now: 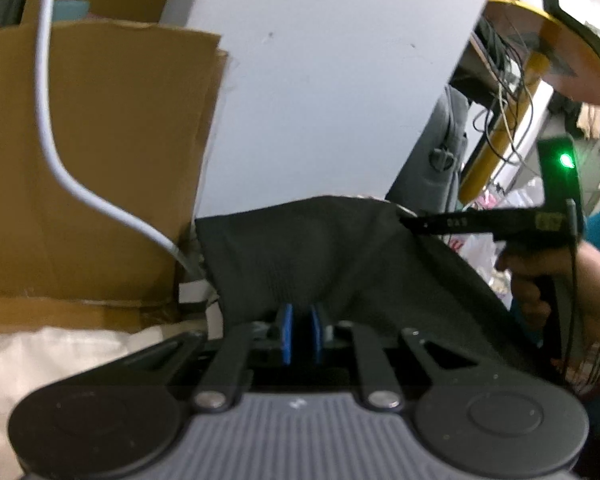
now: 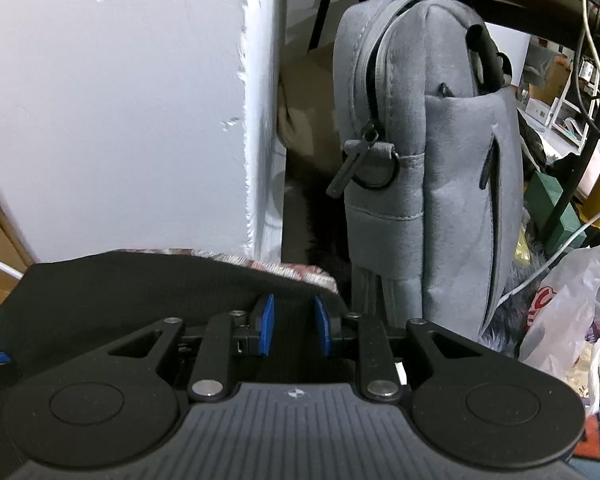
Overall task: Fold clothes
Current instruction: 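Lower the pants onto the sheet with both grippers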
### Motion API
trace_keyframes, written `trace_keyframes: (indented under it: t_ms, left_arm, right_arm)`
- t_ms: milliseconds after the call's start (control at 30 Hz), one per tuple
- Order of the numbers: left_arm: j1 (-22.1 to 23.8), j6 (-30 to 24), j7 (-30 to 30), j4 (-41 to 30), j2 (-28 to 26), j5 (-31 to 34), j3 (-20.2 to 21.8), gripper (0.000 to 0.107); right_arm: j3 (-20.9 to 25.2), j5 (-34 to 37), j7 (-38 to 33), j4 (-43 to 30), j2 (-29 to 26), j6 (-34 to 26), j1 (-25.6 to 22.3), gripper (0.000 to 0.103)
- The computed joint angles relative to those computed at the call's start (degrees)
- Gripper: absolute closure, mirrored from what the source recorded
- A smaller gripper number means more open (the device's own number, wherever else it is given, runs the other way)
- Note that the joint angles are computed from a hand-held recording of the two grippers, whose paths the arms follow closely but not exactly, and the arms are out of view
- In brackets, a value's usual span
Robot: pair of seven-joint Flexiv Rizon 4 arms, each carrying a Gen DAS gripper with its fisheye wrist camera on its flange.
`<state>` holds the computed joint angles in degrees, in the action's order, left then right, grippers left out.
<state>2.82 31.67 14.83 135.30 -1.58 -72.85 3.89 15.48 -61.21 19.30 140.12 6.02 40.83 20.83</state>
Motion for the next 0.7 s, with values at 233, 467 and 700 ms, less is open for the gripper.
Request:
trace_keyframes:
  t_ms: [233,467,700]
  left_arm:
    - [0.0,0.4,-0.1,-0.2,3.4,-0.5,1.0,0.095]
    - [1.4,-4.6,-3.5,-0.5,6.4,4.3,3.0,0.093]
    - [0.5,-7.2,-3.5,2.7,10.9,6.2,3.8,0.092]
  right_arm:
    - [2.2,3.3,2.2,-0.9,2.7,-4.2,1.5,0.078]
    - [6.0,7.1,3.1,-1.4,6.0,-7.3,4.6,0.078]
    - [8.7,10.6,5.3,-2.6,6.7,-11.6,8.3,0.078]
